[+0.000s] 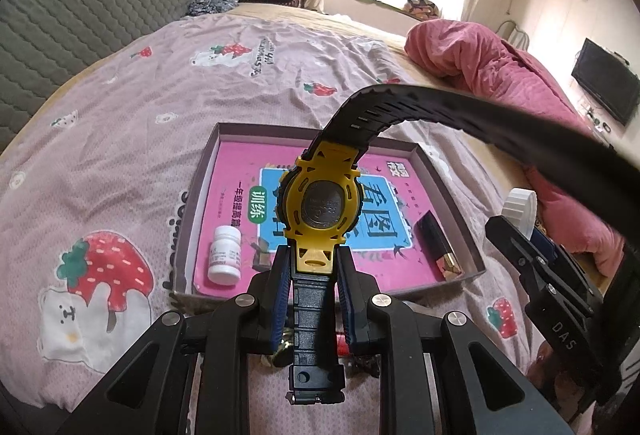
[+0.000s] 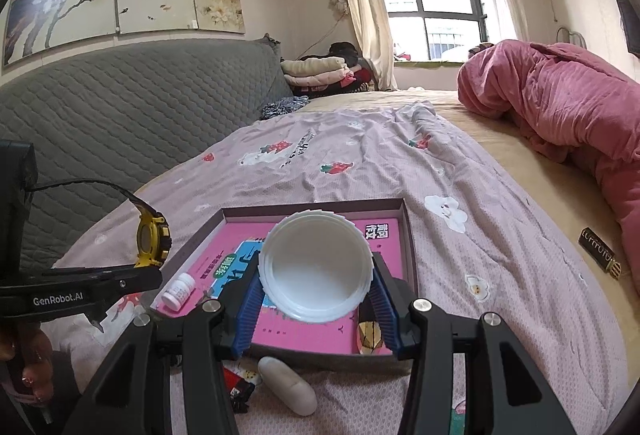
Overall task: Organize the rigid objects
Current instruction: 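Carry the cap with the right tool over the grey box while the left tool carries the watch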
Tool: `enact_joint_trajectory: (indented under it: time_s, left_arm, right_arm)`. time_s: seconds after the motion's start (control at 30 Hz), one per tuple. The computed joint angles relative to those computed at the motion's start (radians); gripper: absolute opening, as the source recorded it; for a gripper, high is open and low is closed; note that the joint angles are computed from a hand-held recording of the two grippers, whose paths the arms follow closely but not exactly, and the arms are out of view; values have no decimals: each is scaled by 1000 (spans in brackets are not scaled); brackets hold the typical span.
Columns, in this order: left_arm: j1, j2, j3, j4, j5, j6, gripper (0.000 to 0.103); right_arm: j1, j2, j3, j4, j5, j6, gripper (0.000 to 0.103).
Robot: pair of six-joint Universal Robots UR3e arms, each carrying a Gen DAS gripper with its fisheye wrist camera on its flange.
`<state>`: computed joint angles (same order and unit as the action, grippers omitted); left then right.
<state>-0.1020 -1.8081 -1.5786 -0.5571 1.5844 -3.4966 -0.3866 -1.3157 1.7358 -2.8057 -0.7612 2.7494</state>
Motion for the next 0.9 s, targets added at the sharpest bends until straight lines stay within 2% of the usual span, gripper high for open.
enact_joint_trajectory:
  time_s: [0.27, 0.43, 0.5, 0.63, 0.9]
  left_arm:
    - [7, -60, 68, -34, -1, -7, 22]
    - [20, -103, 128, -64, -11, 7, 22]
    - [19, -122, 157, -83, -7, 14, 22]
    - [20, -154, 205, -123, -11, 24, 22]
    - [25, -221, 265, -163, -18, 13, 22]
  right_arm:
    - [75, 86, -159, 68, -88, 96, 50]
    - [149, 193, -415, 252, -195, 161, 50]
    - [170, 217, -462, 262, -225, 171, 50]
    - [209, 228, -477, 283, -297, 123, 50]
    - [223, 218, -413, 283, -316, 39, 50]
